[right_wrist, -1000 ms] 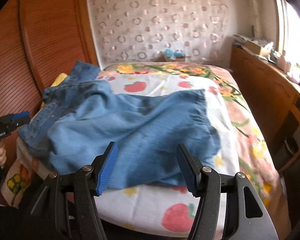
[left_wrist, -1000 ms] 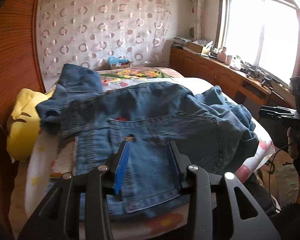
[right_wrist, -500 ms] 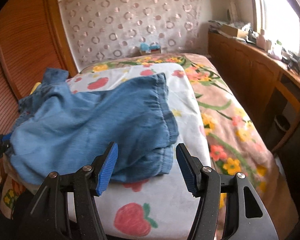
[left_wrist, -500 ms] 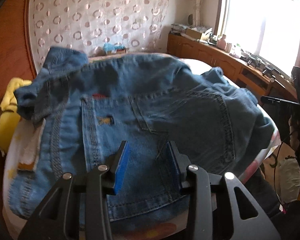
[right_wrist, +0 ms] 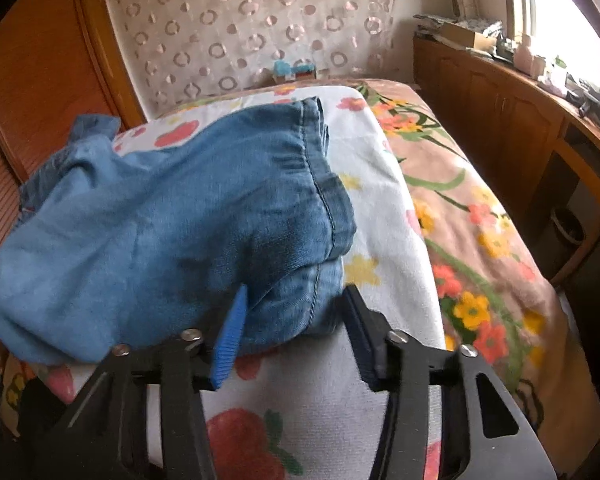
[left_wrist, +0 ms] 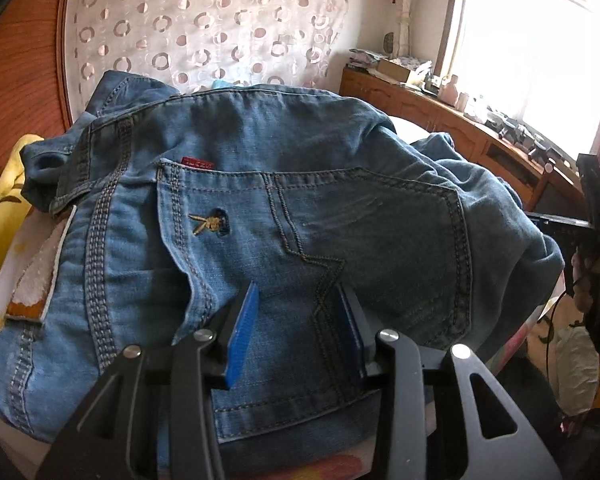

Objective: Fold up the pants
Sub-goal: 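Close the right gripper on the hem edge and lift it slightly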

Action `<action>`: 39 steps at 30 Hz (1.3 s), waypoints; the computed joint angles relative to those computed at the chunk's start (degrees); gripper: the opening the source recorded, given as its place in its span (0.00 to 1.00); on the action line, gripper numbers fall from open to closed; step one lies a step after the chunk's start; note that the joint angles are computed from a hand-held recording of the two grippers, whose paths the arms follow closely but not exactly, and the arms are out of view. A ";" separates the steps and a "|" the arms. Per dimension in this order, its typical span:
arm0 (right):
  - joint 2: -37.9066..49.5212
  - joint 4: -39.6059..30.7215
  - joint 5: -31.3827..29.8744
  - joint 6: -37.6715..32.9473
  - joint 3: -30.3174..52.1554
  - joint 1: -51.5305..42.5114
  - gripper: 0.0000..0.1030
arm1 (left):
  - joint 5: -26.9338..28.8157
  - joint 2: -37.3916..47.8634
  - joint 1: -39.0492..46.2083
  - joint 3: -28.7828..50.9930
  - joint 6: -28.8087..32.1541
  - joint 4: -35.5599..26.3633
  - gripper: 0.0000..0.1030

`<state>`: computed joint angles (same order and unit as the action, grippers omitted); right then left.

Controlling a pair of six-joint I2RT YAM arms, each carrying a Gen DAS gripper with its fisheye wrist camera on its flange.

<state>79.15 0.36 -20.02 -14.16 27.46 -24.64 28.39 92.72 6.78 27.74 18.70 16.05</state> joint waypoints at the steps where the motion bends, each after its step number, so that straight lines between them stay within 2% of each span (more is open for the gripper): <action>1: 0.11 -0.41 -0.34 -0.37 0.22 0.12 0.29 | -0.46 -0.21 -0.31 0.08 0.21 -0.33 0.38; 2: 0.33 -1.28 -1.22 -1.02 0.70 0.07 0.17 | -0.80 -0.31 -0.51 0.10 0.34 -0.53 0.38; 5: -2.36 -1.61 0.60 -1.50 0.18 1.08 0.10 | -0.79 -0.33 -0.49 1.00 0.33 -1.94 0.38; 10: -14.28 -3.94 1.38 -0.96 0.34 -4.18 0.07 | 1.27 0.46 0.85 2.50 1.20 -3.83 0.38; 11: -15.04 -4.99 -0.11 -1.11 1.38 -6.53 0.07 | 1.58 0.52 1.01 2.59 1.47 -4.05 0.38; 14: -12.69 -8.17 -3.44 -2.84 4.27 -10.07 0.07 | 1.81 0.50 0.89 2.72 1.89 -4.42 0.38; 17: -9.79 -8.14 -0.03 -4.09 3.46 -7.67 0.08 | 1.15 0.40 0.58 1.92 1.89 -2.98 0.38; 19: -8.36 -7.54 -0.37 -3.86 2.80 -7.94 0.09 | 1.15 0.40 0.51 1.47 1.63 -2.18 0.38; 21: -7.82 -6.81 -0.84 -3.09 2.01 -8.89 0.26 | 0.98 0.31 0.49 1.25 1.59 -1.98 0.38; 22: -7.56 -6.79 -1.92 -2.75 1.98 -9.48 0.30 | 0.62 0.01 0.22 1.04 1.49 -2.00 0.38; 23: -7.49 -7.01 -3.63 -2.26 1.92 -10.32 0.41 | 0.12 -0.18 -0.02 0.96 1.40 -1.94 0.38; 24: -7.68 -7.14 -5.02 -2.11 1.76 -11.11 0.47 | -0.60 -0.51 -0.36 0.66 1.34 -1.72 0.38; 29: -7.75 -7.14 -6.05 -1.59 2.23 -10.45 0.53 | -4.10 -4.57 -2.33 0.23 -0.23 -5.04 0.38; 36: 0.91 -2.84 -1.63 1.78 5.07 -7.57 0.60 | -2.23 -13.57 -3.63 -0.02 -0.36 -10.59 0.38; 39: 3.91 -2.42 -2.59 2.87 6.51 -8.45 0.60 | -2.01 -16.02 -4.26 0.99 -0.89 -12.96 0.38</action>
<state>83.06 -2.06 -22.61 -11.29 33.97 -33.09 26.38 76.70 2.52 28.73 17.82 3.09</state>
